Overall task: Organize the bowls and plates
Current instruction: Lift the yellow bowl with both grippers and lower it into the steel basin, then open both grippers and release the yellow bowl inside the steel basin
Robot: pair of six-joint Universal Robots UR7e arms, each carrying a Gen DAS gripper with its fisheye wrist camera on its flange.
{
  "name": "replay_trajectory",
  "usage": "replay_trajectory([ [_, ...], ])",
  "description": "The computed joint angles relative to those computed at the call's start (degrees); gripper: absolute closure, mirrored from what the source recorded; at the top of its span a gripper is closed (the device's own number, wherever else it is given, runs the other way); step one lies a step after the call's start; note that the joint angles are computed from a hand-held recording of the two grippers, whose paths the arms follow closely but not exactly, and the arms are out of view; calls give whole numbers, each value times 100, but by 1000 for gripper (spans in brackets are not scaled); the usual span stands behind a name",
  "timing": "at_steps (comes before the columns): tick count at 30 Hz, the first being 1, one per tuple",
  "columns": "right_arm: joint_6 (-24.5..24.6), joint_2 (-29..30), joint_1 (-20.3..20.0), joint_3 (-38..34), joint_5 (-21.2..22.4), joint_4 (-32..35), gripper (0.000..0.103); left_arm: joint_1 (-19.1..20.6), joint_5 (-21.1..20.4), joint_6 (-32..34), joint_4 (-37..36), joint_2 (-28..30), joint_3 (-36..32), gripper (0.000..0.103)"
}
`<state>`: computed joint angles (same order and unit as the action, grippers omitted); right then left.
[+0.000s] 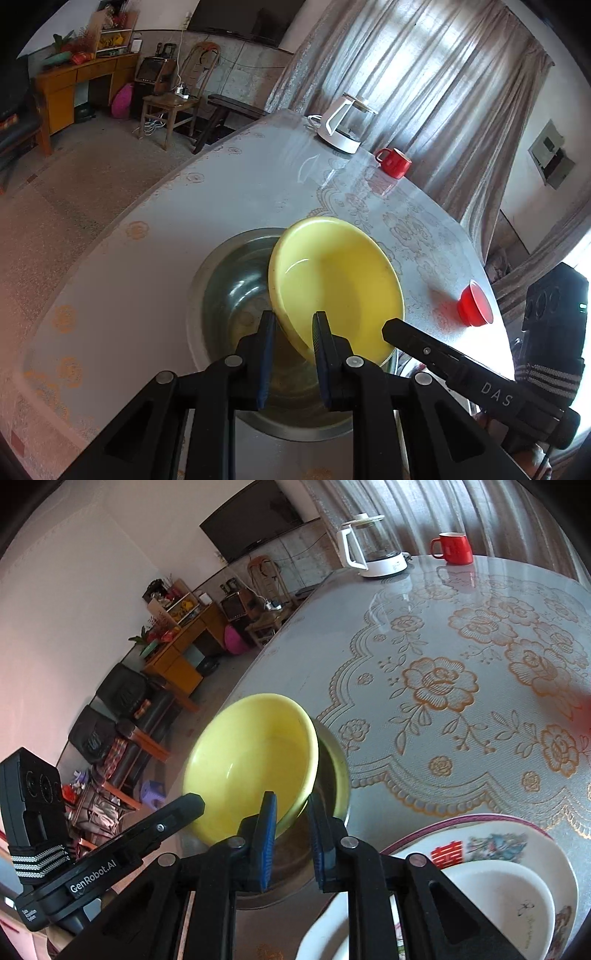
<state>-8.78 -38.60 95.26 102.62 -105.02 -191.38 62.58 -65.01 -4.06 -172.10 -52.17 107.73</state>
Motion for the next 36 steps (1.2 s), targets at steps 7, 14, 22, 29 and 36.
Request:
replay_trajectory([
  [7,-63,135,58,-66,-118,42,86,-18,256,70,-115,47,95,84],
  [14,-198,227,104,-96,-276,-6,85,-10,430,172,-262,119,154,84],
  [22,-398,384,175,-161,-490,-114,82,-28,600,312,-424,175,218,84],
  [29,-441,438,215,-133,-597,-296,79,-41,682,401,-570,198,255,84],
  [36,-567,498,266,-111,-733,-485,75,-154,884,670,-934,258,373,68],
])
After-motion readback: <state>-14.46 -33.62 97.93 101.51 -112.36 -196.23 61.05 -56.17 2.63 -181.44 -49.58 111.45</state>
